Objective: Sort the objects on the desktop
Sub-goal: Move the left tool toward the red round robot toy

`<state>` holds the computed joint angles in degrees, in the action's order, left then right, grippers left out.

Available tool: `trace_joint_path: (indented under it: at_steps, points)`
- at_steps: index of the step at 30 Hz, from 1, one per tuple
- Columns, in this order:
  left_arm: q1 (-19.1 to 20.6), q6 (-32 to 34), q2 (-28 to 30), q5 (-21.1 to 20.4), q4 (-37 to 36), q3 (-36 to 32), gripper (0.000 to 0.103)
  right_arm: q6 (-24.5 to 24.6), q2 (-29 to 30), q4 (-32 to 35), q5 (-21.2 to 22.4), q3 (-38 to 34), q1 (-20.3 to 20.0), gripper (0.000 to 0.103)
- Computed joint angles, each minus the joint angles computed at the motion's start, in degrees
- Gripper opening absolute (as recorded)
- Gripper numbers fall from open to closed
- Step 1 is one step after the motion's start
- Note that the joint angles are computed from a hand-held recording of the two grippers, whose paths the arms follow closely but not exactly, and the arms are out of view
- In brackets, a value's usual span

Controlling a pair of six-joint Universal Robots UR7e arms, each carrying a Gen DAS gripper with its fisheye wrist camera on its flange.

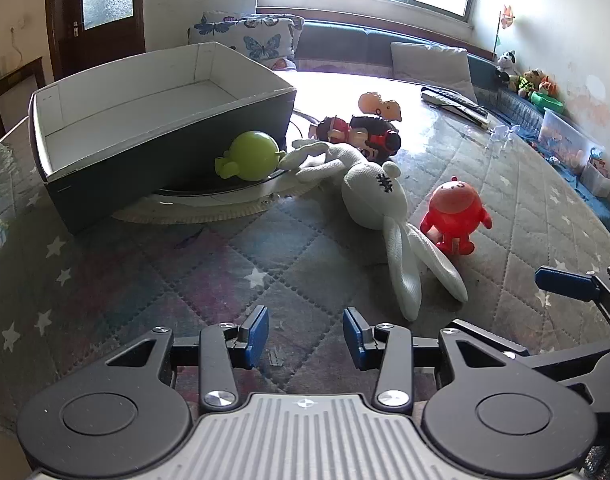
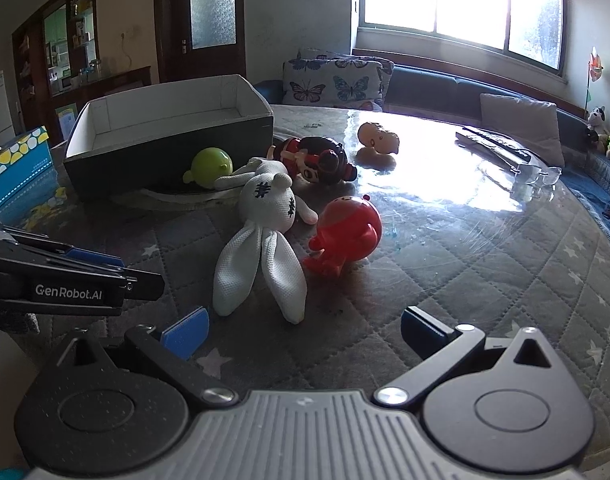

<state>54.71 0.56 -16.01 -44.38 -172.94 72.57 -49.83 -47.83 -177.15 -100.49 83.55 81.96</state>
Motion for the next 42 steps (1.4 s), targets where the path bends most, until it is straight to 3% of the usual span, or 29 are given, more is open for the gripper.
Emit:
trace_joint_path:
  at_steps: [42]
  points:
    - [0.3,-0.6,1.5,1.0,6.2,-5.1,0.044,0.7,1.2,2.7,1.0,-3.0,0.4,0.103]
